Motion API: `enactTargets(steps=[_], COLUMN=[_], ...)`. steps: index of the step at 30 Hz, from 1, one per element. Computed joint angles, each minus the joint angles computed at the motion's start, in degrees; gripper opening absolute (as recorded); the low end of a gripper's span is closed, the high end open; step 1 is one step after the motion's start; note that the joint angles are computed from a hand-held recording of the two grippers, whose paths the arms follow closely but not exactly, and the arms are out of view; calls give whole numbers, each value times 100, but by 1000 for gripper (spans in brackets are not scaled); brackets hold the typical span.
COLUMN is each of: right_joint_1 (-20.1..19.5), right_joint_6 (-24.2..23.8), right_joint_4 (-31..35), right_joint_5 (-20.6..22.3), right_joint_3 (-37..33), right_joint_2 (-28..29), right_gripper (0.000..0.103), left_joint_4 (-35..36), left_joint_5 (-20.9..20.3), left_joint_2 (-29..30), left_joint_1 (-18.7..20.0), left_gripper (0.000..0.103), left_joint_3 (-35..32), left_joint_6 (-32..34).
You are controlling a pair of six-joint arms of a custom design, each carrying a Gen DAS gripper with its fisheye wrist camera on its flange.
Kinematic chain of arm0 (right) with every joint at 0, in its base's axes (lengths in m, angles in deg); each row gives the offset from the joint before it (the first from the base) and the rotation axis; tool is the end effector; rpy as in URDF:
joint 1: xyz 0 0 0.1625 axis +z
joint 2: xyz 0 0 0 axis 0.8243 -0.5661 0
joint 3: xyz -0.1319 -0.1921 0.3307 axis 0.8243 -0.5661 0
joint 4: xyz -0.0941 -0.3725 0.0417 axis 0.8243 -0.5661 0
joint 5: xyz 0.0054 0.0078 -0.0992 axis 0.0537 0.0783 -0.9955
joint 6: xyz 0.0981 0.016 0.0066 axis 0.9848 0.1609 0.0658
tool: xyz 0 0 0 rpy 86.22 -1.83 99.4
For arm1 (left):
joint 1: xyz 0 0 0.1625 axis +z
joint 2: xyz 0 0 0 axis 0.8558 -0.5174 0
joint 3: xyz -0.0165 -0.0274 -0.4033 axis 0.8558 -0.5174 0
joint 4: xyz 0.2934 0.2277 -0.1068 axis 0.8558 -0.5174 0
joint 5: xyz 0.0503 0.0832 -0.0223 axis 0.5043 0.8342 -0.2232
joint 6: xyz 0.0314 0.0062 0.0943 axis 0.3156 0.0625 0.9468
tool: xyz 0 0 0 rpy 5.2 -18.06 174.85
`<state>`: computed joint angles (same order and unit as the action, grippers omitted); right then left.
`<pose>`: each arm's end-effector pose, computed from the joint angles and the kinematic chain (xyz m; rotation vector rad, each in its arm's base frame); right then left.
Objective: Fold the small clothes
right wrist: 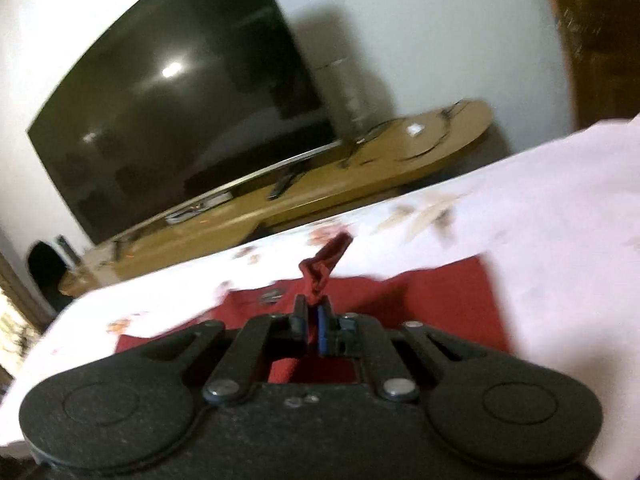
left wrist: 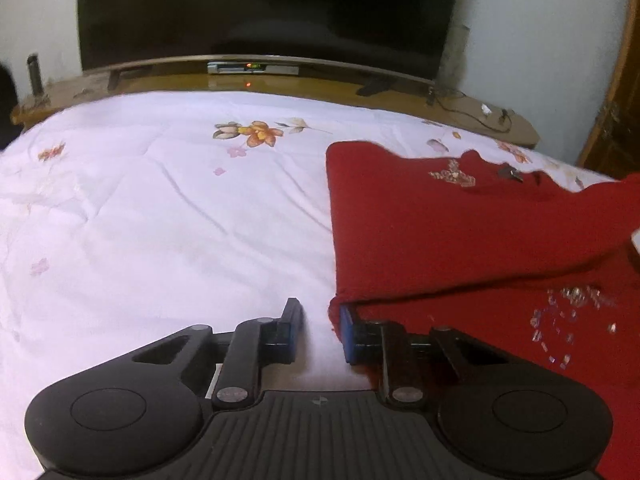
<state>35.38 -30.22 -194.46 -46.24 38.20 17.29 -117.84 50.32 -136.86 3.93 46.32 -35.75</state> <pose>0.1442 -0.6979 0.1320 0.7829 -2.6292 1.0532 -0.0151 -0.5165 0.1661 -0.1205 2.0726 -1.1026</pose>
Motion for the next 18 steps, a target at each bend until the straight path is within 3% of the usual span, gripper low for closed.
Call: enactTargets(steps=[7,18], right_joint_1=[-154,-315], right_joint_6=[-341,-336], right_joint_4=[230,-32], right_joint_5=[-332,63], right_joint_3=[82,86], right_joint_2=[-143,-113], right_gripper=[5,5], left_joint_4=[303,621], left_joint_5=[84,298], left_joint_2=[-1,52], left_joint_1=[-90,-163], left_gripper=[11,11], left_joint_3=[-43,-118], left_joint_6=[-21,-311])
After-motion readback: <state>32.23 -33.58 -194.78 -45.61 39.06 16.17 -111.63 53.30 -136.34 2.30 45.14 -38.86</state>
